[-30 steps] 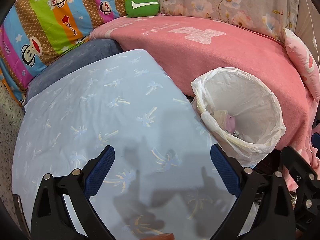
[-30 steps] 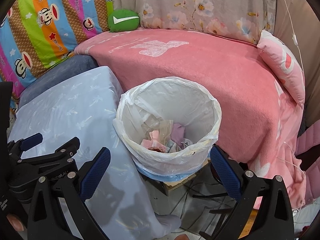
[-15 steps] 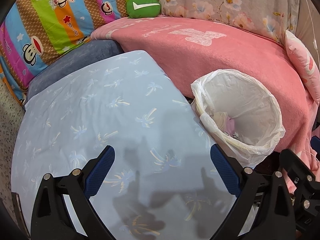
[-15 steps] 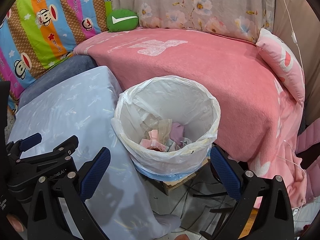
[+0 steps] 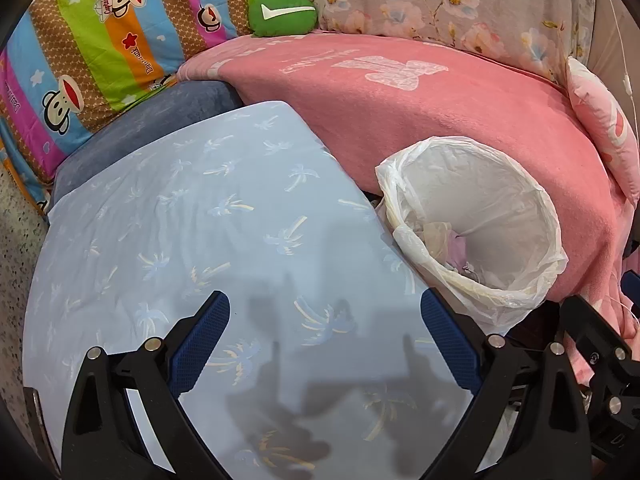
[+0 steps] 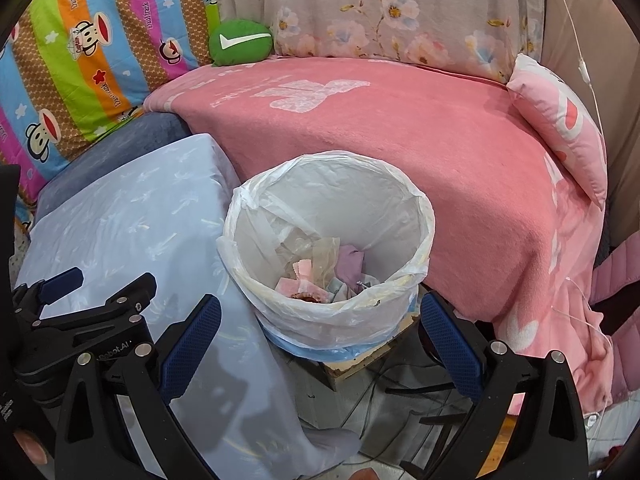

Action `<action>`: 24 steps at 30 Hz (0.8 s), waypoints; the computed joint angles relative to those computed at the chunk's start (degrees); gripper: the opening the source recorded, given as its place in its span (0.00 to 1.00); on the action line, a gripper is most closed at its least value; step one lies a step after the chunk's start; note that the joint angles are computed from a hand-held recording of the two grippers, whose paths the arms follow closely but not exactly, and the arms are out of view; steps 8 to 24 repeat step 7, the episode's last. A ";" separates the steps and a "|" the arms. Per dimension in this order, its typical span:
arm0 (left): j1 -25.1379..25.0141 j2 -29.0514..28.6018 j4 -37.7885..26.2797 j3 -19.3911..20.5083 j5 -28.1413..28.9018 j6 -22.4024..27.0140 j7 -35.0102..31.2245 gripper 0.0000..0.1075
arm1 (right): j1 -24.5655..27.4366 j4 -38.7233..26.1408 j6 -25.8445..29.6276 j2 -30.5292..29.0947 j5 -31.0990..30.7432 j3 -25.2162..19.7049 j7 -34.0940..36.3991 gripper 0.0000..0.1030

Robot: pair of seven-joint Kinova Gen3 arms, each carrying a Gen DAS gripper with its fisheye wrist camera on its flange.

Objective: Organize soft objects

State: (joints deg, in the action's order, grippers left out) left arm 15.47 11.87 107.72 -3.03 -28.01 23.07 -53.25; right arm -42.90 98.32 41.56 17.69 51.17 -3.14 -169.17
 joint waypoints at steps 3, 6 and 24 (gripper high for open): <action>-0.04 -0.03 -0.11 0.13 0.17 0.28 -0.15 0.86 | 0.03 0.28 -0.17 -0.13 0.25 0.09 -0.37 0.94; -0.61 -0.01 -0.22 0.72 1.04 0.43 -1.44 0.86 | 0.15 0.52 -0.25 -0.26 0.34 0.08 -0.70 0.94; -0.56 -0.07 -0.17 0.71 1.02 0.37 -1.60 0.86 | 0.15 0.58 -0.30 -0.28 0.48 0.09 -0.86 0.94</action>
